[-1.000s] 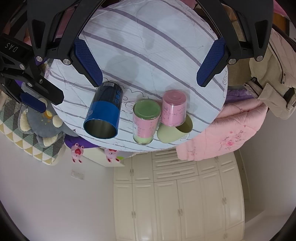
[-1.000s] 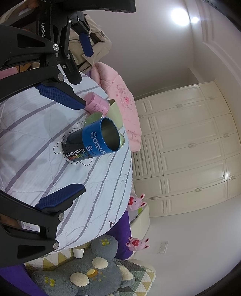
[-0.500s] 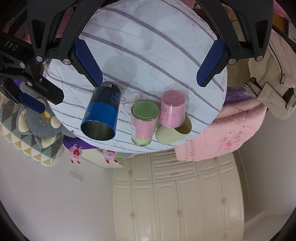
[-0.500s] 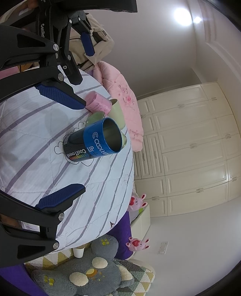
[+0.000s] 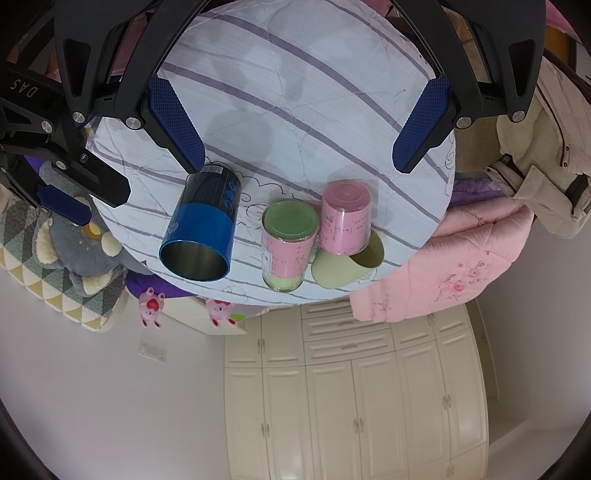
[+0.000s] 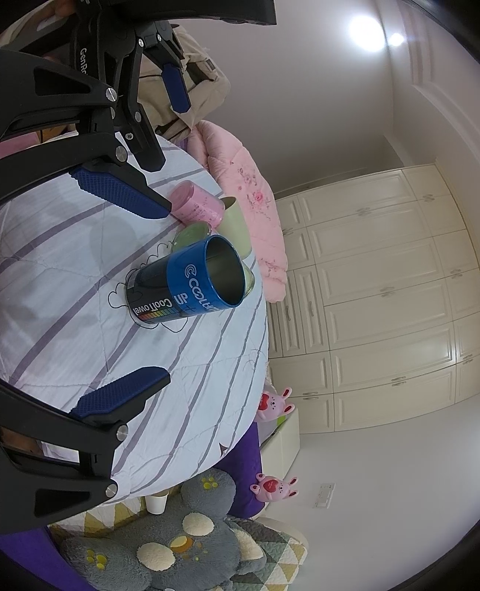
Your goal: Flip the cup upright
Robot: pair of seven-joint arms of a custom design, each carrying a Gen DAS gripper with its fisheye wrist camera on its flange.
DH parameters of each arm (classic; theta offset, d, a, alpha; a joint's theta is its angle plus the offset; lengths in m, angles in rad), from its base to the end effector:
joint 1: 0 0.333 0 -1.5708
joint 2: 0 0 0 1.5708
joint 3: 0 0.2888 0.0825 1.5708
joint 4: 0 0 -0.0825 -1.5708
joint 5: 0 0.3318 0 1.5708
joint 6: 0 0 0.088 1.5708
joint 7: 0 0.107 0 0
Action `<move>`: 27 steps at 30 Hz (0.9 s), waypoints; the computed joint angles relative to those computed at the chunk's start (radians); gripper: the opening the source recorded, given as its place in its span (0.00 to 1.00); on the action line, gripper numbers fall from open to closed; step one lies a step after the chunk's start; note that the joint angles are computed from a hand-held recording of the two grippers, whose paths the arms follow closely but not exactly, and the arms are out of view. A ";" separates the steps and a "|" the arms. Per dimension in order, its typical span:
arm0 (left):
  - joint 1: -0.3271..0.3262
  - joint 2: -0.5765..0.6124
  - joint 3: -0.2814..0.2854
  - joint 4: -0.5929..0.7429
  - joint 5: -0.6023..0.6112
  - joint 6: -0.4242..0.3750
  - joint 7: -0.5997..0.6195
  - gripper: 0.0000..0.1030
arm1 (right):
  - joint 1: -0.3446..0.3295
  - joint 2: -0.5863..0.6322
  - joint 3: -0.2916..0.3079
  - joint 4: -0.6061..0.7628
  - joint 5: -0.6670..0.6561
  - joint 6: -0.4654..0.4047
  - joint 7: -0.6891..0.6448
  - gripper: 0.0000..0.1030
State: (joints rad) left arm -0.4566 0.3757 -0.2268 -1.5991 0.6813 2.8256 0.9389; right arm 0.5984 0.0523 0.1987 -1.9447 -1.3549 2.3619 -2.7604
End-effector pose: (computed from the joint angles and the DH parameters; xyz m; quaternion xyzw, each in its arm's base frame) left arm 0.5018 -0.4179 0.5098 -0.4360 0.7819 -0.3730 0.2437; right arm 0.4001 0.3893 0.4960 -0.5083 0.6785 -0.3447 0.4030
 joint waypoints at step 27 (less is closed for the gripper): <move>-0.011 0.010 0.016 0.012 0.026 0.002 -0.021 1.00 | -0.003 0.001 -0.004 -0.002 -0.004 0.005 0.003 0.82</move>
